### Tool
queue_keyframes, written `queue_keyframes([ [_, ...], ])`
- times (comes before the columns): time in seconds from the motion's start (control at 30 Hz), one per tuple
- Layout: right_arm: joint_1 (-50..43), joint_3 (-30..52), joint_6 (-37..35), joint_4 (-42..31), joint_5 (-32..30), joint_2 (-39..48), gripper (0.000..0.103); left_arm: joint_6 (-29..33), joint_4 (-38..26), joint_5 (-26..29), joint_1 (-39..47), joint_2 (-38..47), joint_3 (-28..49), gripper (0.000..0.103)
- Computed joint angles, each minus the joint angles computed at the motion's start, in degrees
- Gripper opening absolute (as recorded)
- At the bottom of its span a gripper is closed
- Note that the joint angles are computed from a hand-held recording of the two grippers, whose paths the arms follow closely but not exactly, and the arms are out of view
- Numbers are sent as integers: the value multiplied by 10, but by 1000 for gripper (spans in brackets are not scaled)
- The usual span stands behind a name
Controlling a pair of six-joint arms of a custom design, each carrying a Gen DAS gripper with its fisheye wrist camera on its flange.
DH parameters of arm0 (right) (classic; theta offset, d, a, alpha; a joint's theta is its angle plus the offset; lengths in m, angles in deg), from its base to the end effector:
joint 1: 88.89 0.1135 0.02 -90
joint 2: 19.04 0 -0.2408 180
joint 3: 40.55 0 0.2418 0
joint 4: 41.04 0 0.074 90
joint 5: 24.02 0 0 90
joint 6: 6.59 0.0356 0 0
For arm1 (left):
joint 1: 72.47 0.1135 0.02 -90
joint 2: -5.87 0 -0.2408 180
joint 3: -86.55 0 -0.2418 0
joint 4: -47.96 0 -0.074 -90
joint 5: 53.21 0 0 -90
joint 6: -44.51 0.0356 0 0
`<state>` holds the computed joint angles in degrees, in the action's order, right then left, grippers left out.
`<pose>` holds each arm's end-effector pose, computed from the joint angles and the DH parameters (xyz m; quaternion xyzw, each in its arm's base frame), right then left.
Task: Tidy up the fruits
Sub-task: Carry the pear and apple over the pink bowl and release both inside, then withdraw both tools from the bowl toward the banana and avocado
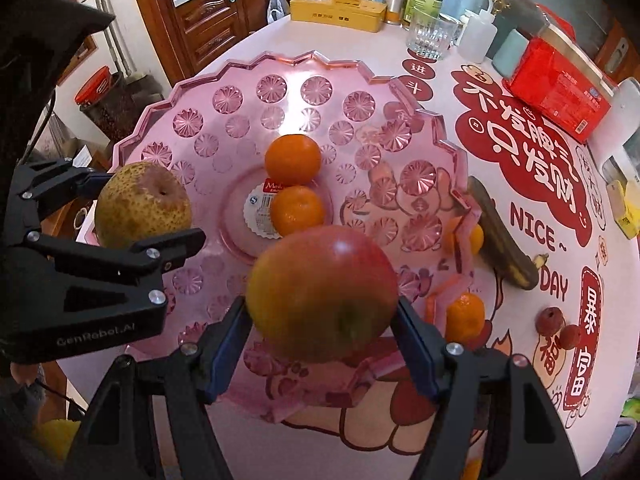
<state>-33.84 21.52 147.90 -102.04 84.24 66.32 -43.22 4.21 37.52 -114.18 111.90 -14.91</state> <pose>0.1428 0.1849 0.1506 0.0890 0.9821 -0.0373 0.1617 0.2507 -0.2241 0.1295 0.3704 0.9144 -0.0609 0.1513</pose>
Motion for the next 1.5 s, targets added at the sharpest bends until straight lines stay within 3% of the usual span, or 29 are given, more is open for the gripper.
queue_keyframes([
  [0.1, 7, 2, 6, -7, 9, -5, 72, 4, 1, 5, 0, -8, -3, 77],
  [0.17, 11, 5, 15, -13, 12, -6, 72, 4, 2, 5, -2, -15, -6, 88],
  [0.27, 19, 0, 26, -14, 13, -15, 72, 1, 8, 4, -5, -30, -14, 92],
  [0.47, 42, 5, 54, -36, 33, -28, 72, -9, -7, 10, -1, -48, -14, 92],
  [1.0, 146, 41, 170, -123, 84, -46, 72, -24, -39, -12, -26, -200, -94, 93],
  [1.27, 228, 69, 282, -204, 116, -49, 72, -40, -71, -33, -65, -286, -122, 93],
  [1.5, 317, 113, 428, -350, 145, -46, 72, -79, -94, -60, -127, -343, -108, 93],
])
